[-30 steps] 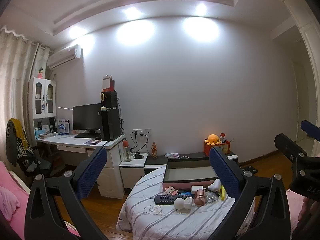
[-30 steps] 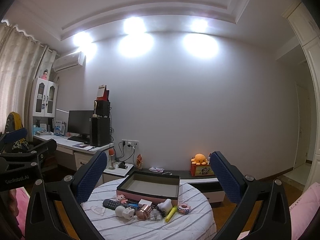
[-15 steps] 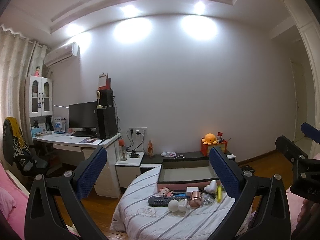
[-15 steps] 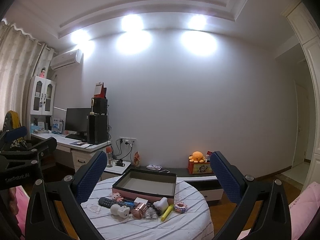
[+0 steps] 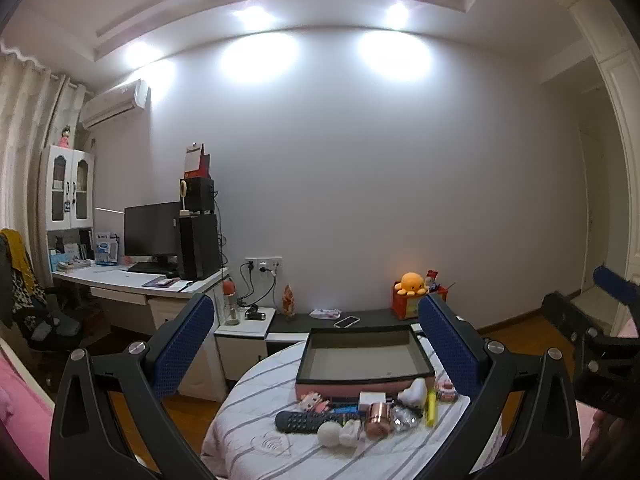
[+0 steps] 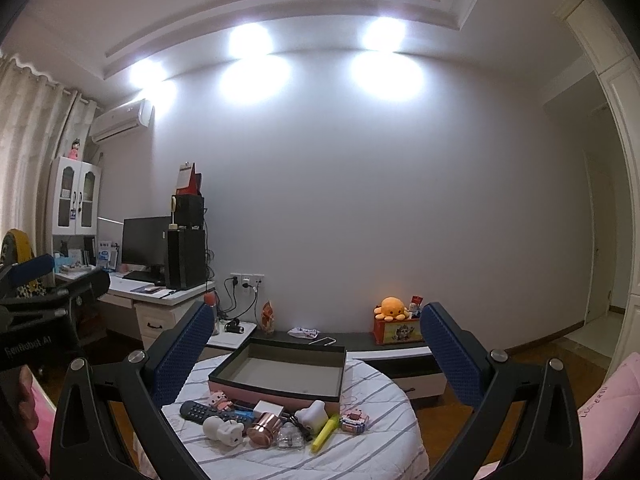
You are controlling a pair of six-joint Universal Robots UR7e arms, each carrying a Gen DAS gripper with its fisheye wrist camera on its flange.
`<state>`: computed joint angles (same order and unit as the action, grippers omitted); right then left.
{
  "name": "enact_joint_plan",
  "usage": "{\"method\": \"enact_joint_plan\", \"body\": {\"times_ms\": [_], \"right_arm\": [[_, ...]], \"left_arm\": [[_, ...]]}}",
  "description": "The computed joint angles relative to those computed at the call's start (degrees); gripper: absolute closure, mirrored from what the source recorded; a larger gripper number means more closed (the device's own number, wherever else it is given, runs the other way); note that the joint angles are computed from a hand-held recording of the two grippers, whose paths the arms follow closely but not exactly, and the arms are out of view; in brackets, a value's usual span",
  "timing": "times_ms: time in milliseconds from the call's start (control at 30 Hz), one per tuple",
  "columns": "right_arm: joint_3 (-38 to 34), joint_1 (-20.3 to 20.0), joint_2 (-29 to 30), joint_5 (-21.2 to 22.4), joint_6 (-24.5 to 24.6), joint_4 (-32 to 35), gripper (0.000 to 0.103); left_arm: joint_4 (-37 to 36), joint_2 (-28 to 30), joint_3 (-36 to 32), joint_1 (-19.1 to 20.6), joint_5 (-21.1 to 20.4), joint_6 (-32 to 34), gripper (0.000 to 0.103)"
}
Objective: Organize rigid objects
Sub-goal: 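Move both tools toward the items on the bed, then grasp the white round speaker with the left tool while the right tool grasps the pink block figure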
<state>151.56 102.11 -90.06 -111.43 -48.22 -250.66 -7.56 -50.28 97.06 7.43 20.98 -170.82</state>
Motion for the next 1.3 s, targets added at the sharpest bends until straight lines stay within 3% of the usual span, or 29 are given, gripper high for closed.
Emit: {"method": "enact_joint_plan", "body": {"times_ms": [433,633,767,1000,1300], "right_arm": [[-3.7,-12.8,0.7,6.5,4.6,10.4,0.0],[-5.9,-16.7,4.0,8.4,5.0,11.6,0.0],[-7.3,-19.1,6.3,8.3,5.5,13.0,0.0],[-9.9,-24.8,10.4,6.3,6.4,17.6,0.0],[-12.7,-28.9,12.2,5.2,7.9,23.1,0.0]], "left_arm": [[15.5,9.8,-12.0,9.9,4.3,-7.8,0.0],[19.6,13.3,-15.8,13.9,6.4,-9.8,0.0],[27.2,17.8,-20.1,17.2,8.8,-14.8,0.0],[40.1,27.0,-28.0,22.2,17.0,-19.9,0.0],[45.5,33.5,-34.2,25.1,20.5,-20.1,0.0]]}}
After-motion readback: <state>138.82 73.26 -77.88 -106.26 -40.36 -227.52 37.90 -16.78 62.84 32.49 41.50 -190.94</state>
